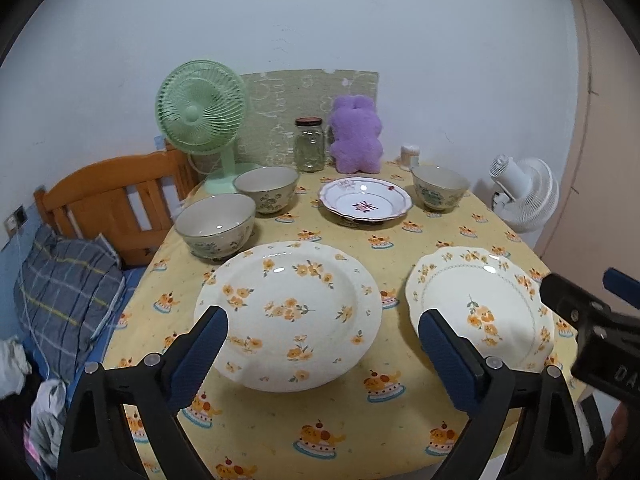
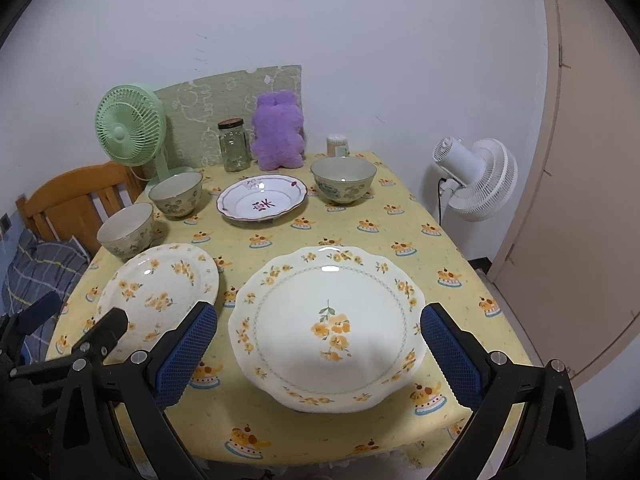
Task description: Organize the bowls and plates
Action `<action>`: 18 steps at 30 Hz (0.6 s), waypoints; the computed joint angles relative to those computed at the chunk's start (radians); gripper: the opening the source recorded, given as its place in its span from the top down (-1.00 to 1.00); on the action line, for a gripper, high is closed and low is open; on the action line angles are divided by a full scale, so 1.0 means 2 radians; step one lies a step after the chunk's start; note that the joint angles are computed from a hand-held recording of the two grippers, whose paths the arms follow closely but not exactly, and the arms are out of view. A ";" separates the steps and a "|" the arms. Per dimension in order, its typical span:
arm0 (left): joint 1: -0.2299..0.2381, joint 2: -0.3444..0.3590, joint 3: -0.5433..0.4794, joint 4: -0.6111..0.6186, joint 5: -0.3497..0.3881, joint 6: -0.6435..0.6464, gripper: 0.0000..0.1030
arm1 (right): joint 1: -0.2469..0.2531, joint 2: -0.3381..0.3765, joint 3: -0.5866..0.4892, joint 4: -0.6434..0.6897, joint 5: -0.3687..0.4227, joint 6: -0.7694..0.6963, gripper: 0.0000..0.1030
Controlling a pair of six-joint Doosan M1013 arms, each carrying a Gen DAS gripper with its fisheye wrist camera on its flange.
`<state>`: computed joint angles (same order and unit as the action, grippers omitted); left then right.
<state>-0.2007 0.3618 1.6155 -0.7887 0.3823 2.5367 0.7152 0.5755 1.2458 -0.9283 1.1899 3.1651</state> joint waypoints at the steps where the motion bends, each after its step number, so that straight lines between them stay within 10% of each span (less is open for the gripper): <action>1: 0.001 0.002 -0.003 0.005 0.008 -0.004 -0.88 | -0.001 0.001 -0.003 0.004 0.003 -0.001 -0.99; 18: -0.028 0.038 -0.053 0.097 0.069 -0.133 -0.70 | -0.033 -0.004 0.012 0.047 -0.006 -0.031 -0.98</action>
